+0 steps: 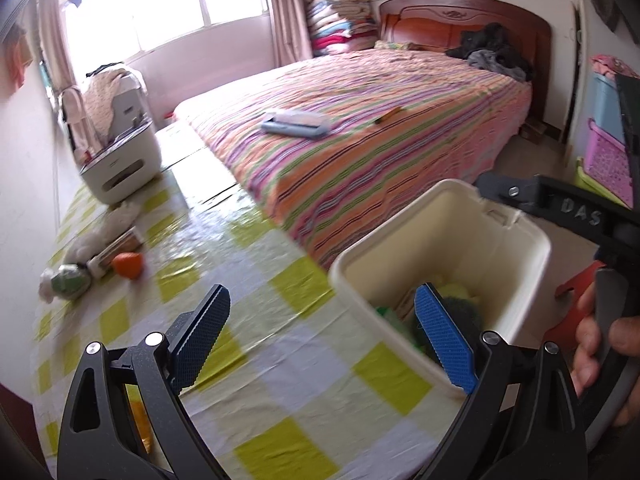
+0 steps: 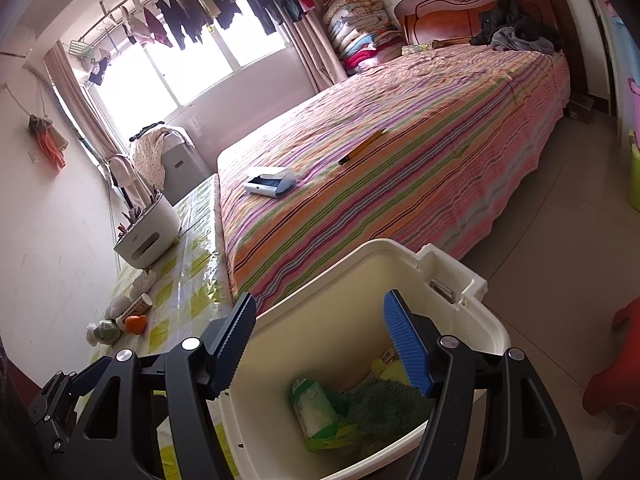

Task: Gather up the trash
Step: 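Move the left tool back over the table toward the yellow snack wrapper, then grasp the yellow snack wrapper with the left tool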

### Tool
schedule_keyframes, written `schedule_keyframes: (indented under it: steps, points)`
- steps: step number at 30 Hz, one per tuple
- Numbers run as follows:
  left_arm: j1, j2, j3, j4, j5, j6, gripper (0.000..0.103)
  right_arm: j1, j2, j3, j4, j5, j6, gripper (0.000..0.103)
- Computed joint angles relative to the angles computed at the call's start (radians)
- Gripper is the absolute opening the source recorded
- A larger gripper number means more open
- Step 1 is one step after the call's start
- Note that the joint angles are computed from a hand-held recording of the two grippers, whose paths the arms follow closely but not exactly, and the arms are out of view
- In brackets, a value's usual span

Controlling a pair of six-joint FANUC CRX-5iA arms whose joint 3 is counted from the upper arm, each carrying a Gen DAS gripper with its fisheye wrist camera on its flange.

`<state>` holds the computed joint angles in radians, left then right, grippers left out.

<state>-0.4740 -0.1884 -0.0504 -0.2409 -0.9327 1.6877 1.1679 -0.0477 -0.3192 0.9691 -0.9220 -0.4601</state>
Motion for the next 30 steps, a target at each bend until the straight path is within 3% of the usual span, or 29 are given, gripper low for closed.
schedule_keyframes:
  steps: [5, 13, 18, 30]
  points:
    - [0.061, -0.044, -0.018, 0.007, -0.063, 0.014, 0.092, 0.007, 0.031, 0.035, -0.020, 0.016, 0.038, 0.065]
    - [0.136, -0.100, -0.014, -0.078, -0.199, 0.087, 0.092, 0.013, 0.088, 0.100, -0.057, 0.051, 0.119, 0.065]
    - [0.210, -0.121, -0.043, -0.063, -0.226, 0.070, 0.092, 0.018, 0.127, 0.145, -0.079, 0.071, 0.160, 0.065]
    - [0.382, -0.153, -0.151, 0.127, -0.215, -0.020, 0.091, 0.024, 0.193, 0.226, -0.120, 0.096, 0.234, 0.065]
